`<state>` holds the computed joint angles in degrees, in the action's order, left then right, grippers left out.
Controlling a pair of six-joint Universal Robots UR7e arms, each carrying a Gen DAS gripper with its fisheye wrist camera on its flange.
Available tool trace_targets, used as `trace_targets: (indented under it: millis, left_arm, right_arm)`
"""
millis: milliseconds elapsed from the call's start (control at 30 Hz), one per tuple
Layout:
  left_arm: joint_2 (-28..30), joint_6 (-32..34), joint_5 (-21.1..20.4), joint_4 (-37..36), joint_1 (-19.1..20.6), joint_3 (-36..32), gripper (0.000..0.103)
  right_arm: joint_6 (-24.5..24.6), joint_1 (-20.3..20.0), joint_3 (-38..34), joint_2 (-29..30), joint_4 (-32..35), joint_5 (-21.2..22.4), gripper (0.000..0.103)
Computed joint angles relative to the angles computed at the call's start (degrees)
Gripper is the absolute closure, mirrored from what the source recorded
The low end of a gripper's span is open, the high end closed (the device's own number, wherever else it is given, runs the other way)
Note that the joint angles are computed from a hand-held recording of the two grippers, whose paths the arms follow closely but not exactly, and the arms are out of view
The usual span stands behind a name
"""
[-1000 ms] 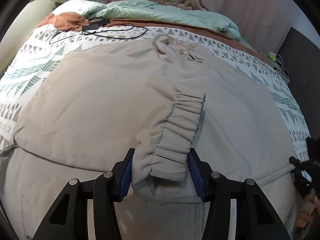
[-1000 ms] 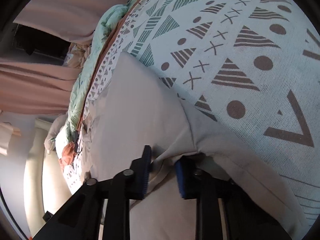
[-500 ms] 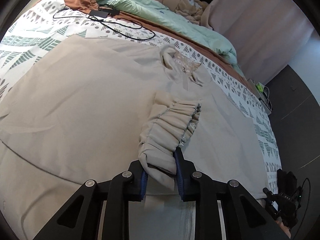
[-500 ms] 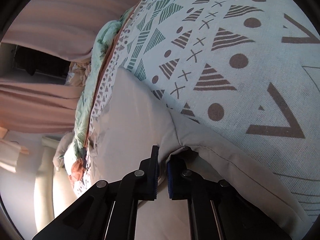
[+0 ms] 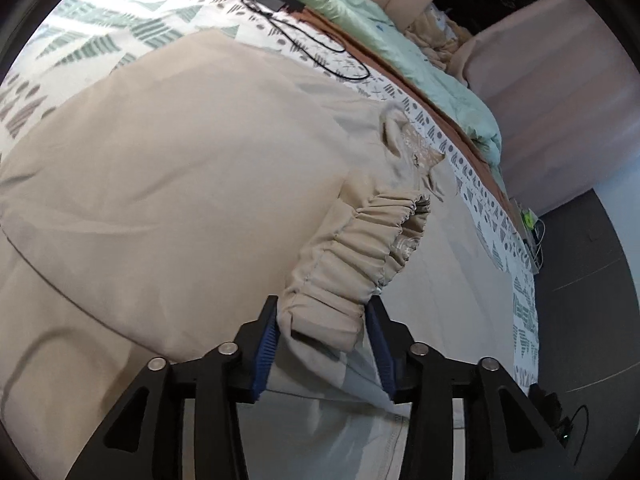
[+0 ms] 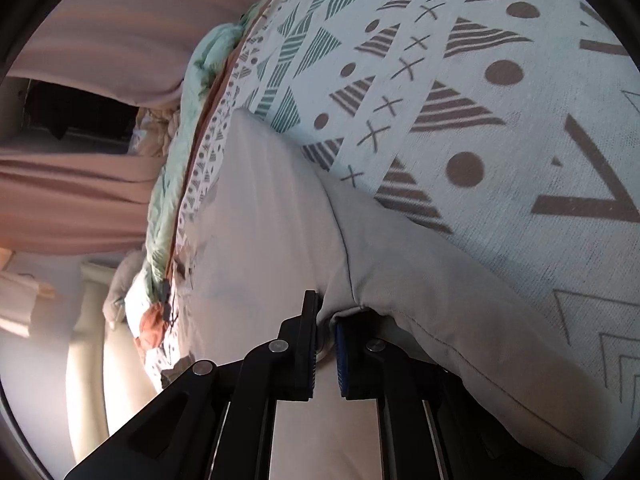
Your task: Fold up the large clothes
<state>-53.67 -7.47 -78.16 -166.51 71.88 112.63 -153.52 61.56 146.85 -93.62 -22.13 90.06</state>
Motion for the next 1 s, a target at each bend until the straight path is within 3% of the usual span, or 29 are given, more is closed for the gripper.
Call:
trace_targets:
  millis: [233, 500, 633, 767, 867, 933, 1000]
  left_arm:
    - [-4.3, -0.8, 2.0, -4.4, 0.8, 2.6, 0.038]
    - [-4.3, 3.6, 5.2, -1.3, 0.3, 2.1, 0.038]
    - [-2.3, 5.7, 4.8, 1.0, 0.5, 0.7, 0.050]
    - [-0.7, 5.9, 7.4, 0.9, 0.0, 0.2, 0.054]
    - [-1.4, 5.8, 6.1, 0.3, 0.2, 0.3, 0.054]
    - [-2.3, 6.3, 5.6, -0.8, 0.0, 1.0, 0.054]
    - [-3.3, 6.7, 5.6, -1.1, -0.3, 1.5, 0.054]
  right_arm:
    - [-1.0, -0.5, 0.3, -1.6, 0.3, 1.5, 0.092]
    - [-0.5, -0.8, 0.8, -2.4, 0.3, 1.5, 0.092]
    - [-0.8, -1.1, 0.8, -2.7, 0.7, 1.6, 0.092]
    - [-1.1, -2.1, 0.6, -3.2, 1.8, 0.8, 0.092]
    - [-1.9, -5.2, 1.5, -4.8, 2.3, -4.6, 0.079]
    - [-2.2, -6.6, 2.3, -6.1, 1.9, -8.1, 0.050]
    - [-1.1, -3.3, 1.9, -6.7, 2.1, -4.4, 0.038]
